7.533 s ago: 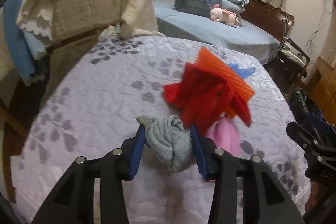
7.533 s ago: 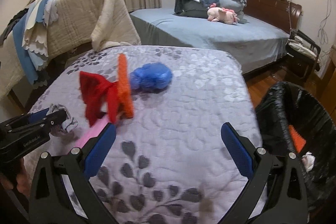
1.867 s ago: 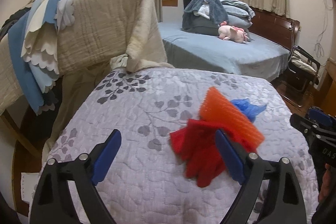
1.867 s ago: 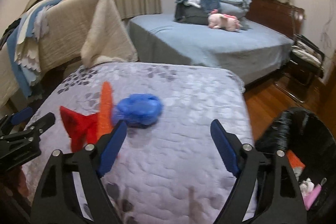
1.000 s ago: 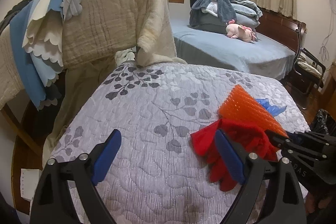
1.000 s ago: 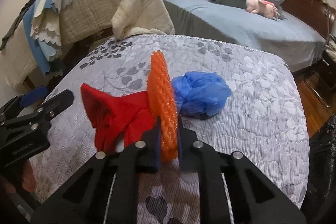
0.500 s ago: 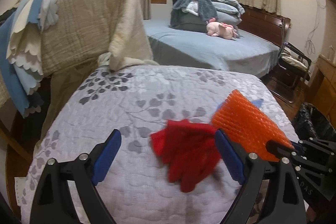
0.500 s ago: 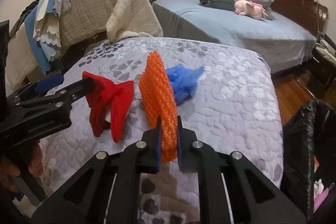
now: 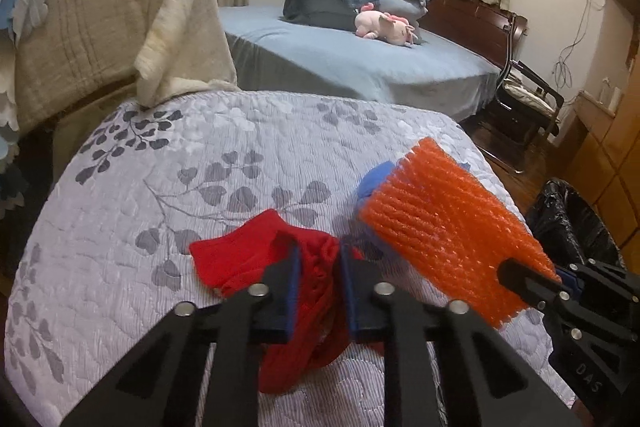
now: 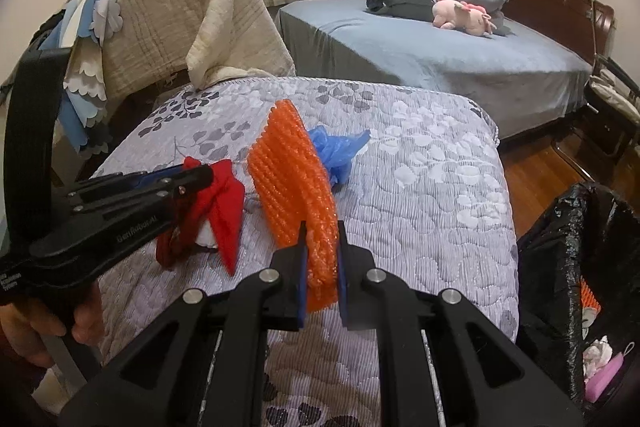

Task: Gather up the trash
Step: 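Grasp the red glove with the left gripper while the right holds the mesh, then carry the red glove and orange mesh over the bin and release both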

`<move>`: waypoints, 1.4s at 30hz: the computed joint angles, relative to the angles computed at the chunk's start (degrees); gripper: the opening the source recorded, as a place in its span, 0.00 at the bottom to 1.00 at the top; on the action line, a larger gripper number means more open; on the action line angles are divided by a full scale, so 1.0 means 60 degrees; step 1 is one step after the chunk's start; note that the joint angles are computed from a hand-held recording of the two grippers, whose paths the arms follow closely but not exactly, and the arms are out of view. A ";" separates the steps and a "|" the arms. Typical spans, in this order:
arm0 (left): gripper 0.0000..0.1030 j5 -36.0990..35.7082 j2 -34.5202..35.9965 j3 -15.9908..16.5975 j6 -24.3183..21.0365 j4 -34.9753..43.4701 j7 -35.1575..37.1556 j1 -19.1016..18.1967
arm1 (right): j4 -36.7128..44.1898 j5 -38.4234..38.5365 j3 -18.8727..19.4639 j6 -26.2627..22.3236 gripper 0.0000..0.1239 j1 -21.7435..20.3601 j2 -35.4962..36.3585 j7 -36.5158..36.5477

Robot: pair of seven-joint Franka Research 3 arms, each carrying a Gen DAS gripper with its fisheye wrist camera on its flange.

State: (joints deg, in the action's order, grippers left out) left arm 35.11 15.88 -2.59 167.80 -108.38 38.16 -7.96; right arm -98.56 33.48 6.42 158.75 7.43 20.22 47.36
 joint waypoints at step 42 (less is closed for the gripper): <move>0.12 0.1688 -0.2261 -0.0958 0.0199 -0.0813 -0.1396 0.0162 | -0.1384 0.1998 -0.0509 0.0403 0.09 -0.0066 -0.2210 -0.1279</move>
State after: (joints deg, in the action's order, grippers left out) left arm 45.24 2.31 -8.34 168.99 -113.26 29.78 -6.99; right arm -106.87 45.47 3.36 161.17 7.03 6.96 39.68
